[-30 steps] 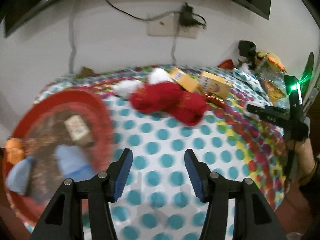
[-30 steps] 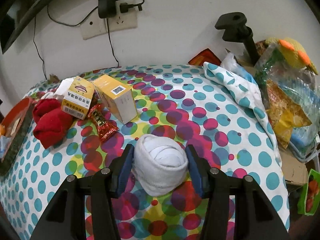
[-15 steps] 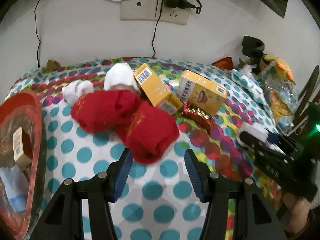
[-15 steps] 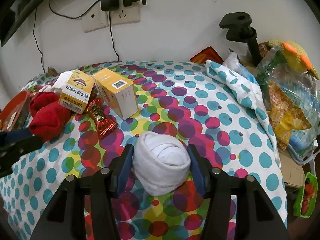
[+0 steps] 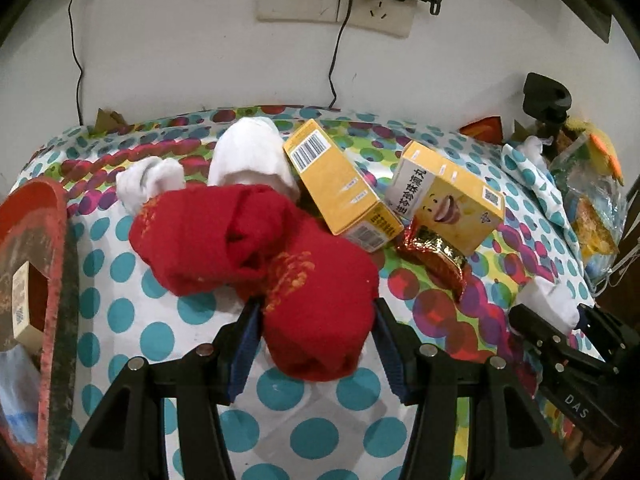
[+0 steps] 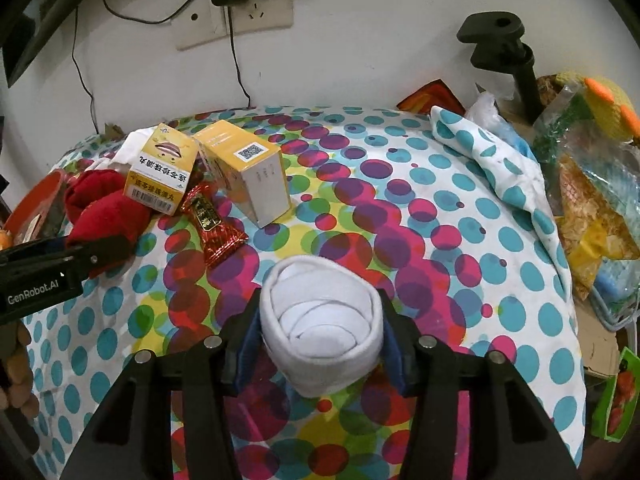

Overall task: Organize objects
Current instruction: 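Grasp the red sock with the left gripper while right holds the white rolled sock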

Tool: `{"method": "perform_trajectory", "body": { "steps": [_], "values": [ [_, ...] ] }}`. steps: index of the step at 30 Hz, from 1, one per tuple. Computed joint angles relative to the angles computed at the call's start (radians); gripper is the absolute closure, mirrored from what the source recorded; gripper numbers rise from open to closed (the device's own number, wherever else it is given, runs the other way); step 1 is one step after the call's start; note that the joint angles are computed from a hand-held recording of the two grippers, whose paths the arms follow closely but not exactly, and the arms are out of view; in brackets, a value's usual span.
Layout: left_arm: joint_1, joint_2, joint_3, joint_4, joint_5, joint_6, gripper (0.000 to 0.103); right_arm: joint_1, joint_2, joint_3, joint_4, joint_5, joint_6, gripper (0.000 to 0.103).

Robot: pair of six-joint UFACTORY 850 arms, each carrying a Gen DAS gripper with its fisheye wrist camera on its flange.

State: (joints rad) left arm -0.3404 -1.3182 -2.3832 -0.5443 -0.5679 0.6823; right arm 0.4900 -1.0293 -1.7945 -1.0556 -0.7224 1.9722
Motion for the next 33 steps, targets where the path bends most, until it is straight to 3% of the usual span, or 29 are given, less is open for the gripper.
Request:
{"method": "perform_trajectory", "body": {
  "steps": [5,8,11,22,28,33],
  "values": [
    [0.003,0.021,0.036,-0.045,0.019,0.061,0.049,0.003,-0.010,-0.019,0.015,-0.012,-0.015,0.055],
    [0.003,0.040,0.070,-0.066,0.045,0.094,0.064,0.004,-0.015,-0.029,0.018,-0.013,-0.017,0.055],
    [0.004,0.056,0.095,-0.087,0.050,0.135,0.068,0.005,-0.019,-0.037,0.023,-0.017,-0.023,0.055],
    [0.012,0.168,0.291,-0.199,0.114,0.337,0.069,0.006,-0.034,-0.063,0.034,-0.022,-0.039,0.055],
    [0.023,0.254,0.439,-0.351,0.157,0.550,0.069,0.006,-0.040,-0.074,0.037,-0.021,-0.043,0.055],
    [0.041,0.311,0.528,-0.454,0.134,0.689,0.069,0.007,-0.046,-0.085,0.042,-0.026,-0.049,0.055]
  ]
}}
